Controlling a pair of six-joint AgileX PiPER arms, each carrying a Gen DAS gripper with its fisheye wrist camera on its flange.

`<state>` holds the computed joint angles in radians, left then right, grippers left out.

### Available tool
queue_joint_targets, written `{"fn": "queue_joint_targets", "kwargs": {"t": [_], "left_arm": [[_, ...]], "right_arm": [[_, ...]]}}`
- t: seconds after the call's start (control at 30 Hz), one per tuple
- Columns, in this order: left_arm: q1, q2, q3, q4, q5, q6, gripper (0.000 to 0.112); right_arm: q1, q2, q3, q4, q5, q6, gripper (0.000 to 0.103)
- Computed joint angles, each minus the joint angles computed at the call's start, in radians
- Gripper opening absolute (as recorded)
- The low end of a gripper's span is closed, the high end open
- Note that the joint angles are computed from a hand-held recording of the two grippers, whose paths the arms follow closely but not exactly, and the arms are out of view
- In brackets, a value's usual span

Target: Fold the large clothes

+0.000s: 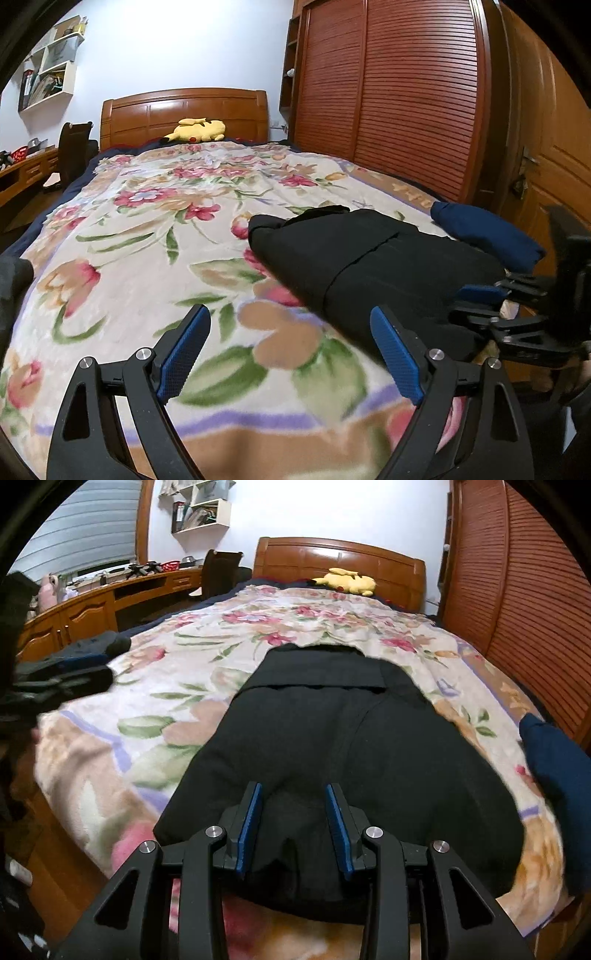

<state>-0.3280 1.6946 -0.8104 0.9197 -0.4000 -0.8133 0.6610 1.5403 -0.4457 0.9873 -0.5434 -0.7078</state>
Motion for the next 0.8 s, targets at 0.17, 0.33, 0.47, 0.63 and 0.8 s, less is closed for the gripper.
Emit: {"fn": "queue_joint_targets", "kwargs": {"t": [0.17,0.33,0.47,0.63,0.8], "left_arm": [[-0.043,0.059,-0.095,0.021,0.052,-0.049,0.089],[-0.083,0.131,-0.205,0.089,0.118,-0.112,0.089],[-0.102,0.198,-0.31,0.205,0.166,-0.218,0.089],[-0.113,0.277,-0.432,0.445,0.196,-0.452,0.089],[-0.112,0.355,-0.562,0.794,0.205,-0.806,0.089]], "right_arm": [[-0.002,-0.037,0.035,0.011,-0.052,-0.032,0.049],[-0.037,-0.096,0.129,-0.071,-0.076,0.073,0.059],[-0.109,-0.139,0.195,-0.138,-0.073,0.134,0.059],[-0.146,-0.143,0.244,-0.167,-0.099,0.165,0.059],[-0.186,-0.095,0.266,-0.249,-0.125,0.271,0.059]]}}
